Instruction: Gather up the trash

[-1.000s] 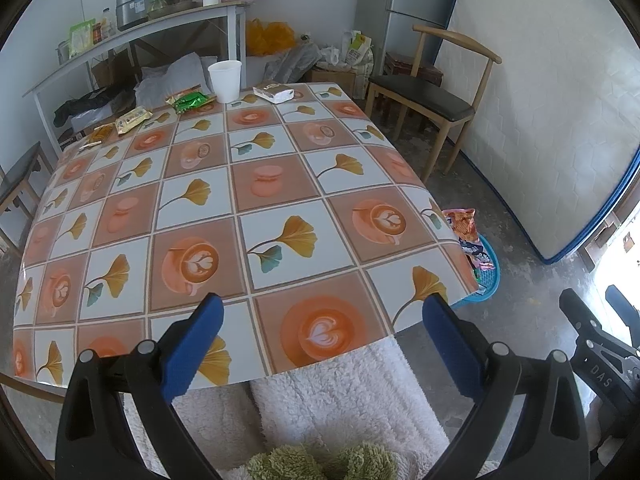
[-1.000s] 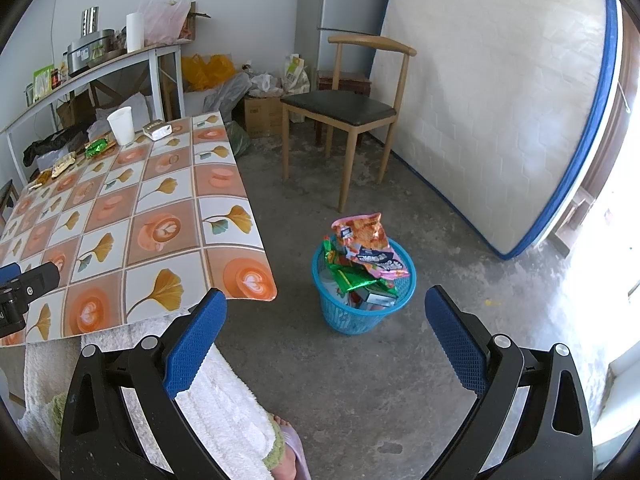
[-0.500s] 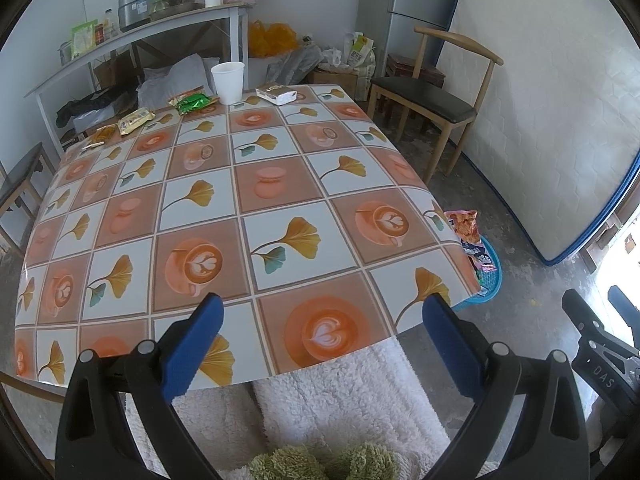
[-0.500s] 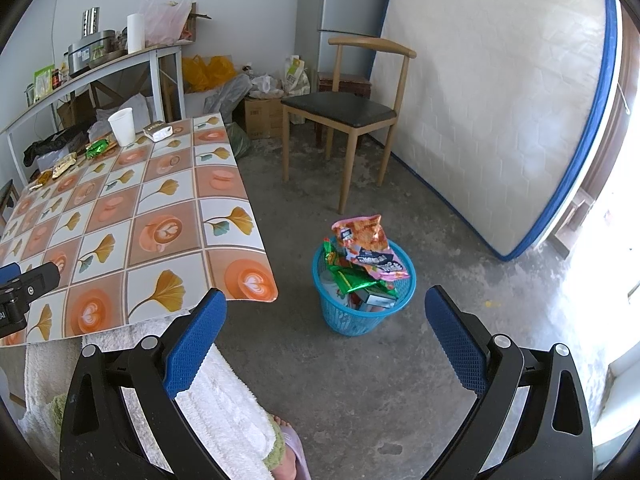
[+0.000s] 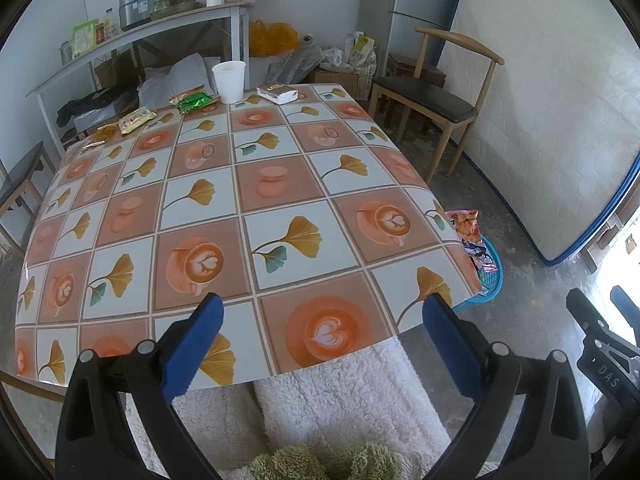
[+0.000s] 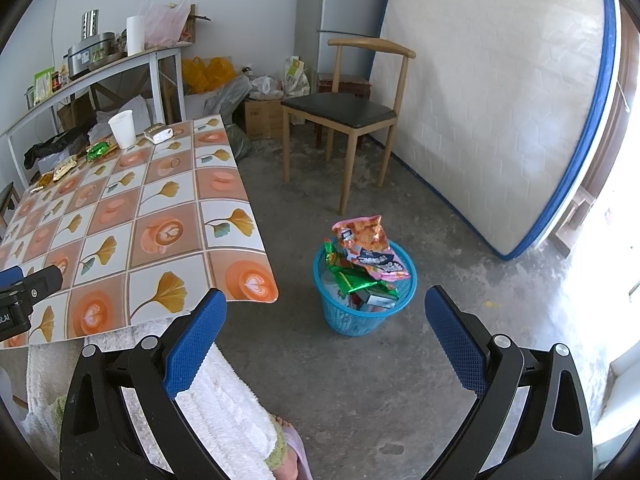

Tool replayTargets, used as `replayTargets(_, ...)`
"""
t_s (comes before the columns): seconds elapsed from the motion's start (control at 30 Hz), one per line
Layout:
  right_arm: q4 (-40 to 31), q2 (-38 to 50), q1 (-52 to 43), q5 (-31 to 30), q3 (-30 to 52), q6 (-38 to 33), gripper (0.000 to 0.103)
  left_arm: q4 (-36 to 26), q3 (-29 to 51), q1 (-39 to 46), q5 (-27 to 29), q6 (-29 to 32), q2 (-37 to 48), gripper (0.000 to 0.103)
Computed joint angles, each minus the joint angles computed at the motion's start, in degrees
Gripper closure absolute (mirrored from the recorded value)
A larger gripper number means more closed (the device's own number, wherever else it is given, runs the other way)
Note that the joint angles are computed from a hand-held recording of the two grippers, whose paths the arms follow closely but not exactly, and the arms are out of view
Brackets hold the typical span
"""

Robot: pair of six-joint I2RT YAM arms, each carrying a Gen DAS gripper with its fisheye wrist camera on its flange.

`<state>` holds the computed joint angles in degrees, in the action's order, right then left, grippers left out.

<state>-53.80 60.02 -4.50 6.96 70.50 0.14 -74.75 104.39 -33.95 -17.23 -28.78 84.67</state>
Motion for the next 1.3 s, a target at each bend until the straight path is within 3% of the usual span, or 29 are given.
replayTargets(1.3, -1.5, 0.2, 3.4, 2.5, 2.1, 2.3, 0.008, -0.1, 0.2, 1.0, -0.2, 0.3, 0.0, 0.006)
